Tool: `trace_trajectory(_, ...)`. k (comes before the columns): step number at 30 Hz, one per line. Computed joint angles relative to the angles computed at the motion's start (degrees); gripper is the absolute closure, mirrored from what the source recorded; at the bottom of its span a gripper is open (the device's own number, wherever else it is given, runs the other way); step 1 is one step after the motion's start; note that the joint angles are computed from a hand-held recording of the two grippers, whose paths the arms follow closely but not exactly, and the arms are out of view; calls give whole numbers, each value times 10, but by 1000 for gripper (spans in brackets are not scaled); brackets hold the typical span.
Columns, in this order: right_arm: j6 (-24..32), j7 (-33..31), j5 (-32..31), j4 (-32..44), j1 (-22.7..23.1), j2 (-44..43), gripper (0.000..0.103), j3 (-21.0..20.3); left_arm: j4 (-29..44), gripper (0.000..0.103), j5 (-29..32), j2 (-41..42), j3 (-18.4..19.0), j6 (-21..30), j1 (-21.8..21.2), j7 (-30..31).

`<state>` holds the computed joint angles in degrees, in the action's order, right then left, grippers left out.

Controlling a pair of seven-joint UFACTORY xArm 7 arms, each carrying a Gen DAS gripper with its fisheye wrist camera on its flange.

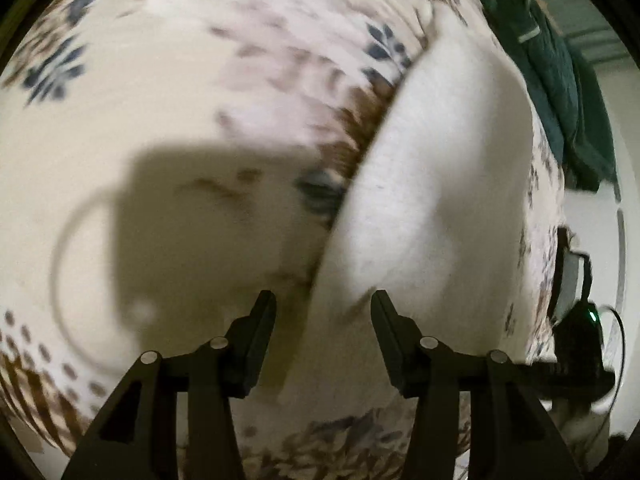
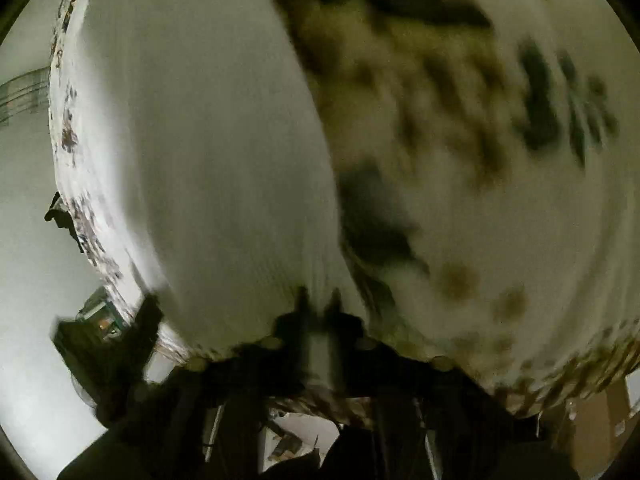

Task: Fold small clothes

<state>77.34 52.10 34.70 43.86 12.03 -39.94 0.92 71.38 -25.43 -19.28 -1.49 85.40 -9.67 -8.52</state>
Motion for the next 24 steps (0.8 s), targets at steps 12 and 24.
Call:
trace_trajectory(12,3,88,2,-59,36,-95,100,36,-1,98,41,-8,-13,6,-11,39)
trace_trajectory(24,42,66,-14,-22,39,-95,100,17,-29,99,23,-60,9,38,2,21)
